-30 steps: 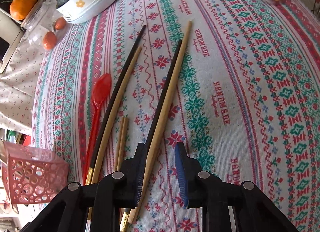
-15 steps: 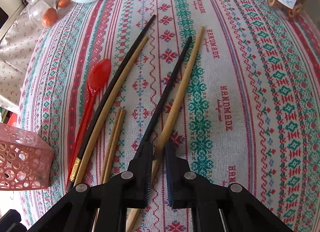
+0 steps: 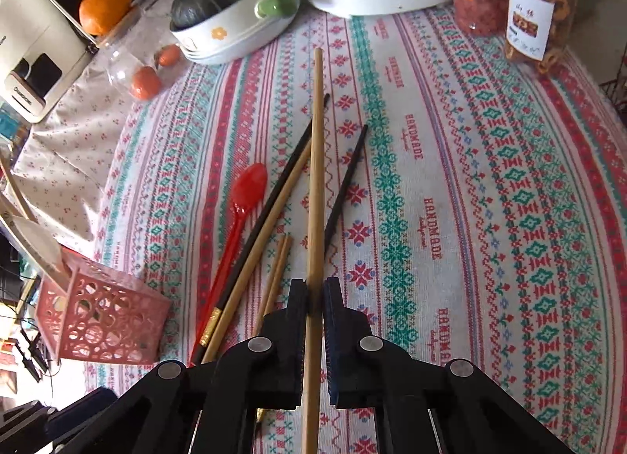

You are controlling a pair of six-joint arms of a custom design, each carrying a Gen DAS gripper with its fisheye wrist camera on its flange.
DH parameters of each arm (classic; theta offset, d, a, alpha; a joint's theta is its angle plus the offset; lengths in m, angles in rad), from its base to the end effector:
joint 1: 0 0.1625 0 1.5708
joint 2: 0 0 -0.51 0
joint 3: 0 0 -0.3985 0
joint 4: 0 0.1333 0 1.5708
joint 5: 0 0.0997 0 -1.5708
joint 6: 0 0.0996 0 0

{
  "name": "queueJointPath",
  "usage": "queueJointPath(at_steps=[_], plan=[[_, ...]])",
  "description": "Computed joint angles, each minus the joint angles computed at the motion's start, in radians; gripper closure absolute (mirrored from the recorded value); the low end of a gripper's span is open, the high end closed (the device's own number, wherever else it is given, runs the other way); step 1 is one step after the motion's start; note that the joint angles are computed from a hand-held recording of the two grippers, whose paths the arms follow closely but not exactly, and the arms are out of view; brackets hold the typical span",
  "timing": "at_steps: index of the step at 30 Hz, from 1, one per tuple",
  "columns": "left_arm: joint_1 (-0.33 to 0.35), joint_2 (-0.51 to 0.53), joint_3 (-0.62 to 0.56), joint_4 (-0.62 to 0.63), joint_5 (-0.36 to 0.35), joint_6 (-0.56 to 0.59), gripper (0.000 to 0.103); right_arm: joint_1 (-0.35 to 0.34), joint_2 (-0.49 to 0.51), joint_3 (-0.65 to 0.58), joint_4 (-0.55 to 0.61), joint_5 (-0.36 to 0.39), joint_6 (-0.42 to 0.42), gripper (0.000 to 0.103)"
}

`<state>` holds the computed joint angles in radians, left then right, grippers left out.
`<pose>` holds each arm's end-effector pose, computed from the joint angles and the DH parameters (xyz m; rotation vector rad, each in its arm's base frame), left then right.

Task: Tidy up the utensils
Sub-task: 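Grasp wooden chopsticks with the left tool while the right tool lifts its chopstick, then lift the held chopsticks with both tools toward the pink basket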

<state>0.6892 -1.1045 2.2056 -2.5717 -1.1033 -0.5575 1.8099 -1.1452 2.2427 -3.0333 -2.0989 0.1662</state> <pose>-0.2725 -0.4554 0.1643 0.4687 2.6664 -0.3227 0.2030 -0.4817 0.2275 -0.0353 -2.6339 0.6188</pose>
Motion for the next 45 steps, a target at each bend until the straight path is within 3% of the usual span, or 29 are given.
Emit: queueJointPath(at_steps=[6, 12, 25, 27, 28, 29, 33, 45], plan=[[0.016, 0.081, -0.057, -0.005, 0.0, 0.007, 0.084, 0.034, -0.081, 0.041, -0.073, 0.041, -0.013, 0.097], [0.026, 0.187, -0.114, 0.038, 0.054, 0.009, 0.084, 0.024, -0.15, 0.064, -0.114, 0.104, -0.025, 0.097], [0.06, 0.334, -0.254, 0.188, 0.153, -0.009, 0.084, 0.005, -0.197, 0.075, -0.138, 0.177, -0.039, 0.097], [0.054, 0.338, -0.249, 0.17, 0.171, 0.013, 0.086, 0.004, -0.198, 0.076, -0.14, 0.182, -0.043, 0.097], [0.051, 0.338, -0.246, 0.165, 0.18, 0.021, 0.095, 0.003, -0.199, 0.078, -0.145, 0.187, -0.045, 0.097], [0.049, 0.337, -0.245, 0.167, 0.183, 0.023, 0.094, 0.003, -0.2, 0.078, -0.148, 0.189, -0.047, 0.097], [0.034, 0.305, -0.2, 0.089, 0.179, 0.038, 0.094, 0.004, -0.204, 0.083, -0.178, 0.202, -0.059, 0.097], [-0.056, 0.153, 0.022, -0.346, 0.163, 0.076, 0.094, 0.018, -0.176, 0.089, -0.257, 0.213, -0.1, 0.096]])
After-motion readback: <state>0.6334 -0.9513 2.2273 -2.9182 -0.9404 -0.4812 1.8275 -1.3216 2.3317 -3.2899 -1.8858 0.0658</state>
